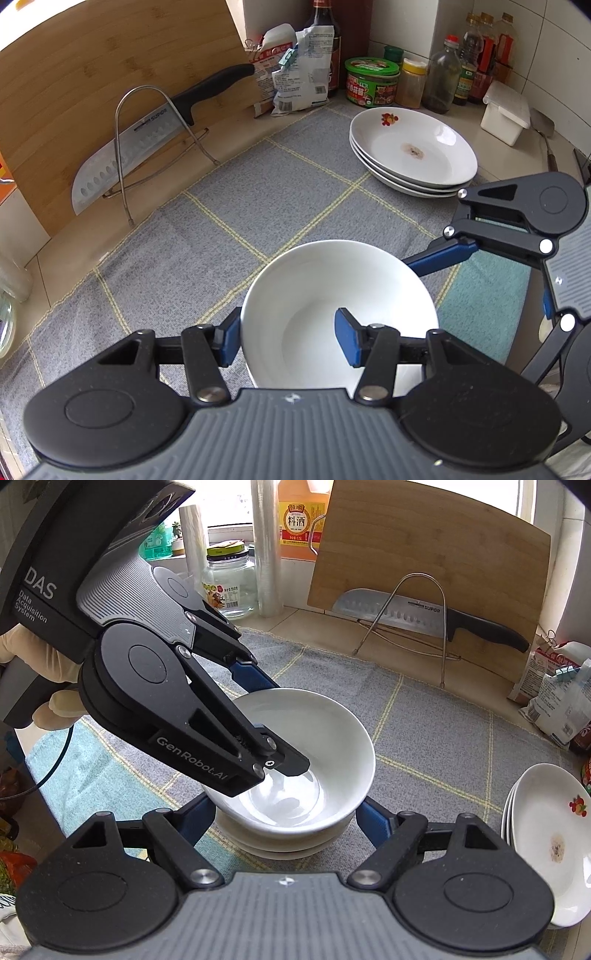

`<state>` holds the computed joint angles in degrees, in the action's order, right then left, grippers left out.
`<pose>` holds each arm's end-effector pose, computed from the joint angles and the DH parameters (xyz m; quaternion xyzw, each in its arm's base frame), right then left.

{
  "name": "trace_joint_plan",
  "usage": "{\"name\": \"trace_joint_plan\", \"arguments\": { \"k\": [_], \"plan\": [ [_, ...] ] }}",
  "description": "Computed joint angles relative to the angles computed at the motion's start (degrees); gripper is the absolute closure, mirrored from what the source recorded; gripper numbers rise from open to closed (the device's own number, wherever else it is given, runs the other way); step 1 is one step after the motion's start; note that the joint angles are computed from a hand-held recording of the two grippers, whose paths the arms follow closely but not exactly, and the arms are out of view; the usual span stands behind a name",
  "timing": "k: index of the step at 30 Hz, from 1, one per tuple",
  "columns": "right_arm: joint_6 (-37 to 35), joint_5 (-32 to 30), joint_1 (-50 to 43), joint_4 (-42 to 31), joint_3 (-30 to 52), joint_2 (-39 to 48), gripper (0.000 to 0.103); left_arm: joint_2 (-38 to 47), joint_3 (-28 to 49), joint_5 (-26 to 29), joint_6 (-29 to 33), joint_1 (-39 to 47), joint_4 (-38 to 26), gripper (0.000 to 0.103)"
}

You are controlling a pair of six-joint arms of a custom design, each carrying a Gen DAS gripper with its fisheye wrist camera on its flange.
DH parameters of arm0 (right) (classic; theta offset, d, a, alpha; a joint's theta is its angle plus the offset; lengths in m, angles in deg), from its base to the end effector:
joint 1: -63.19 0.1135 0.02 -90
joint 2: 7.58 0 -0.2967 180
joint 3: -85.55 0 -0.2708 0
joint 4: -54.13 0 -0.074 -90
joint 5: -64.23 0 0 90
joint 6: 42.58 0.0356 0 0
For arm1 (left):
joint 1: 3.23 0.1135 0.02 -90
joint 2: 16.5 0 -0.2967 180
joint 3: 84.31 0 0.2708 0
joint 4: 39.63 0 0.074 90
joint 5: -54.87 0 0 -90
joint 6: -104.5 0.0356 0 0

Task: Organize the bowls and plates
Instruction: 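Carry the white bowl with the left gripper over the nested bowls, then lower the white bowl into the nested bowls and open the left gripper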

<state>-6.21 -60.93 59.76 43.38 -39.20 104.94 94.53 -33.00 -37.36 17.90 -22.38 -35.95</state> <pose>0.3193 0.0014 0.0642 -0.4491 0.8230 0.1737 0.3013 0.3067 -0.1051 0.0657 0.1814 0.9389 -0.0216 0.2918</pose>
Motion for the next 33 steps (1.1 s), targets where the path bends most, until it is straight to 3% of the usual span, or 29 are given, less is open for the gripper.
{"name": "trace_joint_plan", "arguments": {
  "k": [6,10,18,25,33],
  "plan": [
    [-0.1,0.1,0.1,-0.2,0.3,0.6,0.016,0.2,-0.7,-0.2,0.0,0.1,1.3,0.046],
    [-1.6,-2.4,-1.0,-0.1,-0.2,0.3,0.001,-0.6,-2.6,-0.3,-1.7,0.3,2.9,0.043],
    [-3.3,-2.9,-2.7,-1.2,0.1,0.4,0.0,-4.0,-8.4,-1.7,-6.6,-2.0,8.2,0.034],
    [-3.5,-2.3,-3.9,-1.8,1.0,2.3,0.0,-3.1,-10.6,-7.8,-8.0,-6.1,12.0,0.031],
    [-5.6,-1.8,-5.0,-2.4,1.3,3.6,0.0,-4.0,-12.0,-10.5,-11.4,-8.1,12.5,0.031]
  ]
}}
